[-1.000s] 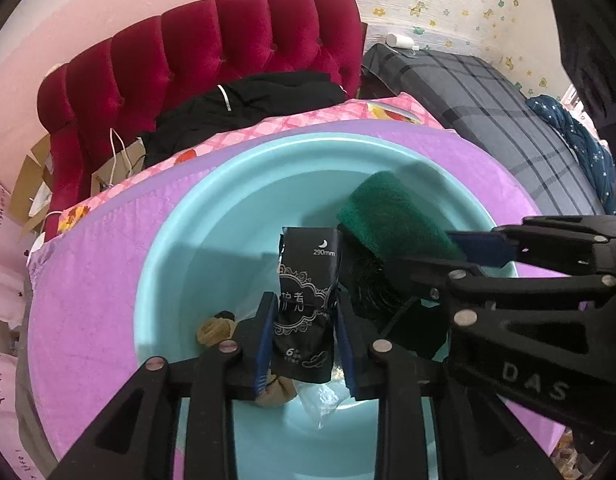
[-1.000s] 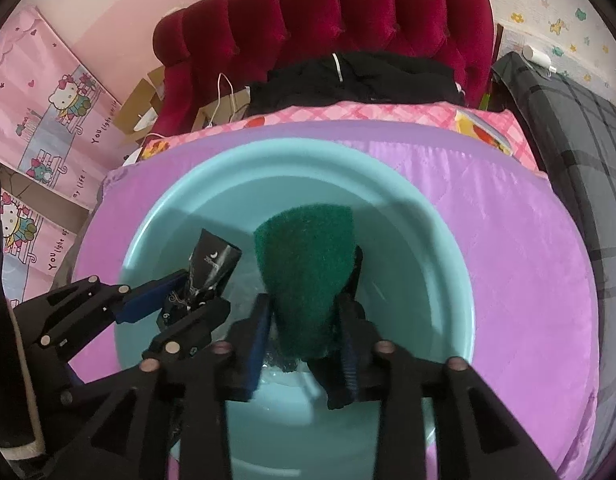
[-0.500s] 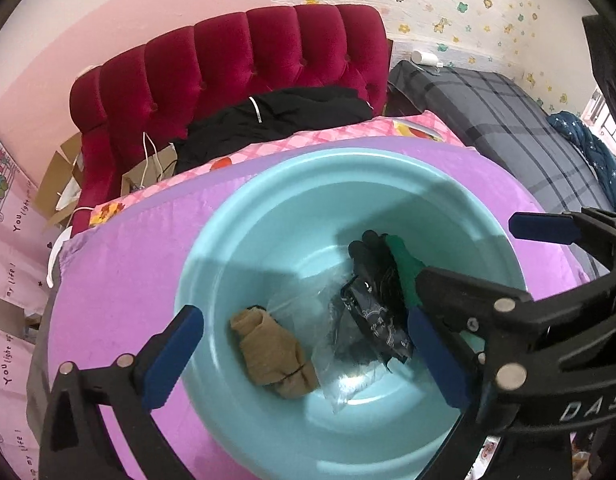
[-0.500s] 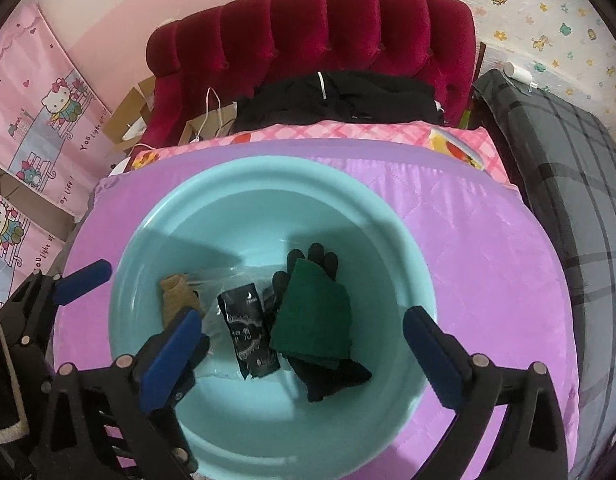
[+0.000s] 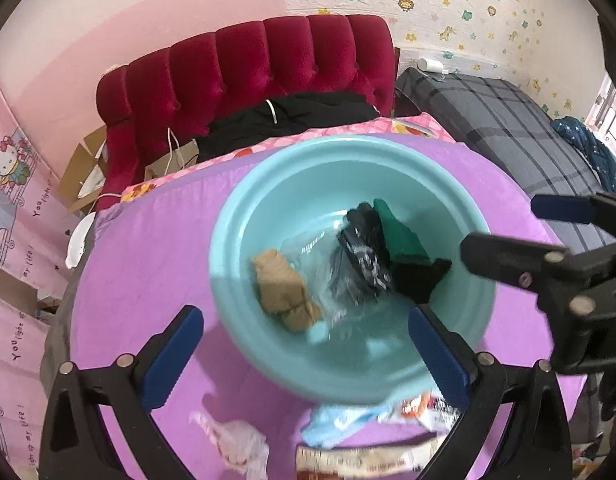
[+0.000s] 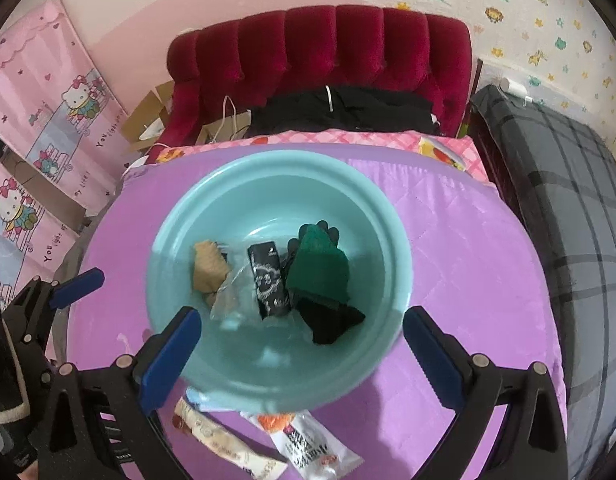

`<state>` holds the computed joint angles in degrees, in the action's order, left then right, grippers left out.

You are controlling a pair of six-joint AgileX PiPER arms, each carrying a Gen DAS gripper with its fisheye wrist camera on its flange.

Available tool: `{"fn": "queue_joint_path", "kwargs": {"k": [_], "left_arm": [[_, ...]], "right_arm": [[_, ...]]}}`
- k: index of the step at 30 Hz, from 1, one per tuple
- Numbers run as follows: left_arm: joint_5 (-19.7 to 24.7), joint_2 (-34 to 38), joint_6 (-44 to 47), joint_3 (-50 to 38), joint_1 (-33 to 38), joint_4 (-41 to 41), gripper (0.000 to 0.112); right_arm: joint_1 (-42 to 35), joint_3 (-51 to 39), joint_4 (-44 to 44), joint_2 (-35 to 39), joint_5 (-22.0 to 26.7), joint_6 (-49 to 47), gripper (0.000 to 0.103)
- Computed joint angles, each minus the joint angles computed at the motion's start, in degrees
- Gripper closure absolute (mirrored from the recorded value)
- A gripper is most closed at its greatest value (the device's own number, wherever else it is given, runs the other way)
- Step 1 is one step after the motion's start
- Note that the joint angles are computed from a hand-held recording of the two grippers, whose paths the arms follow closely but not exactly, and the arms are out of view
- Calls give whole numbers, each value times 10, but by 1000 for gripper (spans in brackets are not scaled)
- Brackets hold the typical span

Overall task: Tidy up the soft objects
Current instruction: 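Withdraw both tools from the basin back over the table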

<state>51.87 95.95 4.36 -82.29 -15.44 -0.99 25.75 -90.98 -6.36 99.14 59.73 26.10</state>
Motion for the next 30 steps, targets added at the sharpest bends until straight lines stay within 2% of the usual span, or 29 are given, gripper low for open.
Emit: {"fn": "queue_joint_path", "kwargs": {"k": [6,9,12,16,26,30], "left_arm": [[6,-69,-5,61,1,-12,9],[-2,-105,-25,97,-12,12,9],[-2,-143,-23,129,-8,-3,9],[-13,-203,-46,188,-16,16,9],[-30,-324,-107,327,-69,62,9],[-38,-360,-145,379,-96,77,9]], "right_arm": [[20,65,-1,-64,-1,10,0],[31,102,-2,-96,-7,18,0],[53,142,-21,-132,-12,35,0],[80,190,-44,-175,-19,63,0],[135,312,-78,-261,-55,134,0],[164,382,-103,-297,-92,172,0]]}}
